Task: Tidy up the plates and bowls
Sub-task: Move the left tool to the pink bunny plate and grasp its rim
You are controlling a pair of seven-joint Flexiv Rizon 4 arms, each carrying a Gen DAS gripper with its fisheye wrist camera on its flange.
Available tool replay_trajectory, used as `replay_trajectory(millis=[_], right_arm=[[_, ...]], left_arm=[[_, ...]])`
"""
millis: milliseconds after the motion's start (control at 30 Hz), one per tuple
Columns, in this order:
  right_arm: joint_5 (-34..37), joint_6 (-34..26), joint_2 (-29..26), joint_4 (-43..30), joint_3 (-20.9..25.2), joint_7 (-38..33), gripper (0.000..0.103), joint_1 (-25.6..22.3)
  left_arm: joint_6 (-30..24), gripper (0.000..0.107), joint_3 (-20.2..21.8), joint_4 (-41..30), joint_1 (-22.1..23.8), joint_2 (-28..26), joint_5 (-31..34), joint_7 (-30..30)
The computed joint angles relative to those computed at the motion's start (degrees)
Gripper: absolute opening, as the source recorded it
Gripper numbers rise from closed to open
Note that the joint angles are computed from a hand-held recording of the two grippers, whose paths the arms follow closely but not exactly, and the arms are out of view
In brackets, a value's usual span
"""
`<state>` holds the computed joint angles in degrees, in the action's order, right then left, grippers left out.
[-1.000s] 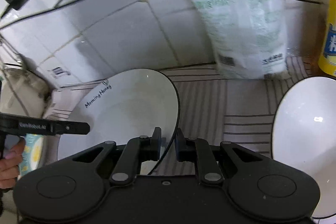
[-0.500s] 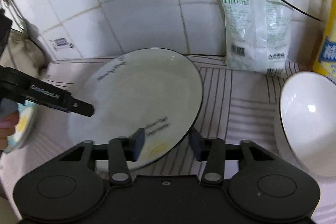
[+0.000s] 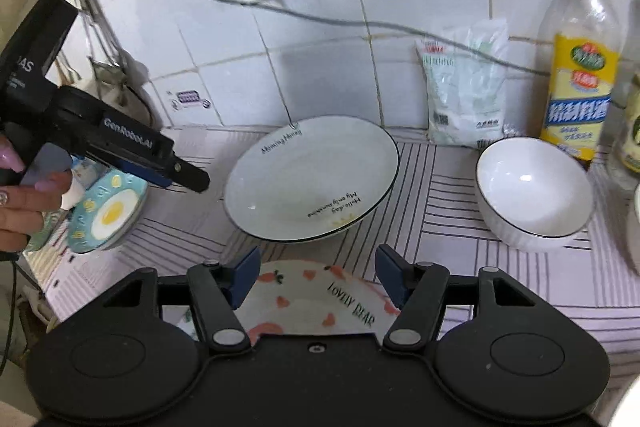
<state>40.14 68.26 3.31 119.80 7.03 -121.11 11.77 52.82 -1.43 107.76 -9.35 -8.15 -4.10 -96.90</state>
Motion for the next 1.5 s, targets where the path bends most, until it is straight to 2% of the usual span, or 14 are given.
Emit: replay_trajectory(millis=[233, 367, 400, 467, 500, 567, 667, 900, 1067, 1200, 1300, 1367, 1500], right_arm=[[-3.86, -1.22, 9.75, 4.93, -1.18, -0.30, 0.071, 1.44], [-6.02, -1.07, 14.29, 7.64, -2.66, 0.47, 0.075, 3.12], [-7.31, -0.65, 15.13, 8.50, -2.66, 1.11, 0.077, 3.20], [-10.30, 1.88, 15.98, 10.54, -1.91, 3.10, 0.098, 3.04], [-11.03, 3.90, 16.47, 11.84, -1.79, 3.31, 0.098, 3.28], [-12.35, 6.16, 17.36, 13.98, -2.29, 3.53, 0.098, 4.08], [-14.56, 6.36, 18.46, 16.30, -3.55, 5.56, 0.098, 4.97], [-14.29, 9.84, 21.24, 21.37, -7.62, 6.16, 0.098, 8.81], [-10.20, 15.32, 20.82, 23.47, -12.68, 3.32, 0.098, 14.72], [-9.04, 16.96, 18.37, 24.29, -13.46, 4.01, 0.098, 15.95], [-7.23, 15.68, 16.60, 24.13, -14.65, 4.11, 0.098, 17.06], [-5.33, 13.00, 15.49, 23.36, -14.94, 5.01, 0.092, 16.77], [1.70, 8.86, 13.78, 21.10, -16.28, 2.12, 0.082, 16.84]], left_arm=[[-3.19, 0.055, -1.08, 2.23, -2.14, 3.89, 1.69, -1.54], [-5.13, 0.060, -1.70, 2.98, -3.27, 5.82, 4.46, -3.01], [-5.32, 0.062, -1.83, 3.34, -3.46, 6.25, 4.74, -3.19], [-5.80, 0.064, -2.11, 4.03, -3.82, 6.97, 5.13, -3.54], [-6.06, 0.065, -2.23, 4.34, -3.94, 7.23, 4.97, -3.49], [-6.49, 0.067, -2.47, 4.96, -4.21, 7.66, 4.99, -3.81], [-7.13, 0.070, -2.89, 5.47, -4.64, 8.00, 5.83, -4.73], [-7.15, 0.082, -3.27, 7.20, -5.32, 8.43, 7.41, -6.51], [-4.24, 0.091, -3.15, 8.97, -5.43, 7.85, 9.29, -8.94], [-3.91, 0.092, -3.15, 9.16, -5.54, 7.19, 15.30, -13.43], [-2.59, 0.092, -2.50, 11.11, -5.20, 7.08, 11.75, -14.35], [-1.89, 0.092, -2.19, 12.30, -4.86, 6.89, 8.61, -14.41], [0.86, 0.092, -2.08, 13.62, -4.65, 6.26, 8.86, -15.64]])
